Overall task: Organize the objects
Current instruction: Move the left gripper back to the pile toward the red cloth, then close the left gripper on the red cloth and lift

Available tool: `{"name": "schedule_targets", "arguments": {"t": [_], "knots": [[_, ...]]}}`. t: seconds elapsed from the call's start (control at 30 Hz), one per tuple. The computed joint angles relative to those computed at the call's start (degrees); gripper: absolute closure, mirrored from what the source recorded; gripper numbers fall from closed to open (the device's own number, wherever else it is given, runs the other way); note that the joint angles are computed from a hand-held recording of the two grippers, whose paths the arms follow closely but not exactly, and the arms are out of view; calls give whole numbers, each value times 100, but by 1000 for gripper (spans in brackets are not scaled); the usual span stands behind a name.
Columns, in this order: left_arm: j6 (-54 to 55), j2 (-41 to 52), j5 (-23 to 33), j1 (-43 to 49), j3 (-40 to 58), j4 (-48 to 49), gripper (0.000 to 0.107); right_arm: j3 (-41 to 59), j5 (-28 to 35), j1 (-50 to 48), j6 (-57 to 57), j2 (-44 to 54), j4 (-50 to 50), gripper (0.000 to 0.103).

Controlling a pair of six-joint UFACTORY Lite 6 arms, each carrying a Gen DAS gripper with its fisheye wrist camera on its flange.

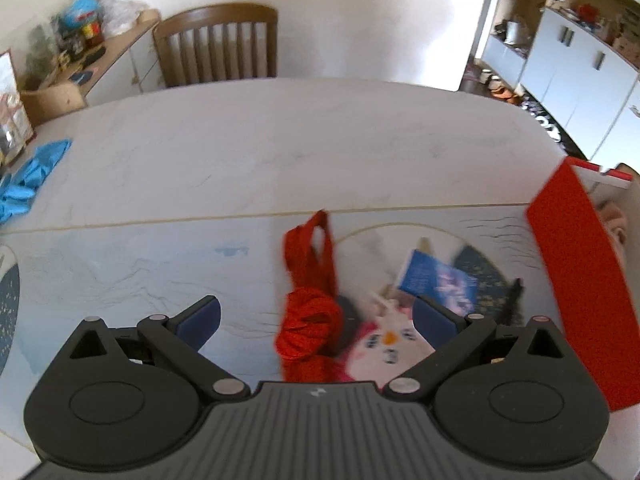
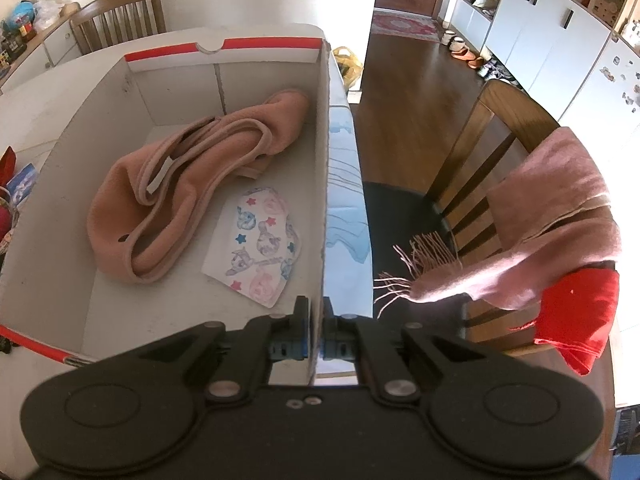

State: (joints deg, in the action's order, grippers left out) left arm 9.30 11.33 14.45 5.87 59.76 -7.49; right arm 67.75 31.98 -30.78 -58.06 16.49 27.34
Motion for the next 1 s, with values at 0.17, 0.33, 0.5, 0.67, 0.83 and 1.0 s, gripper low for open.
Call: {"name": "schedule_targets", "arguments": {"t": [0.17, 0.33, 0.5, 0.67, 0.83, 1.0], "knots": [[-139, 630, -108, 237, 304, 266, 4, -29, -79, 76, 237, -15, -188, 99], [52, 1107, -79, 359, 543, 175, 4, -50, -125, 117, 410, -35, -335, 98], [111, 1419, -150, 290, 687, 137, 4, -57, -164, 180, 613, -36, -512, 98], [60, 1723, -157, 319, 888, -34, 4, -58, -171, 198, 711, -23, -587, 98], [754, 1842, -126, 412, 947, -832, 6, -55, -163, 191, 732, -12, -600, 98], [1731, 1785, -22, 478, 874, -1792, 41, -47, -160, 181, 692, 5, -551, 98]]}}
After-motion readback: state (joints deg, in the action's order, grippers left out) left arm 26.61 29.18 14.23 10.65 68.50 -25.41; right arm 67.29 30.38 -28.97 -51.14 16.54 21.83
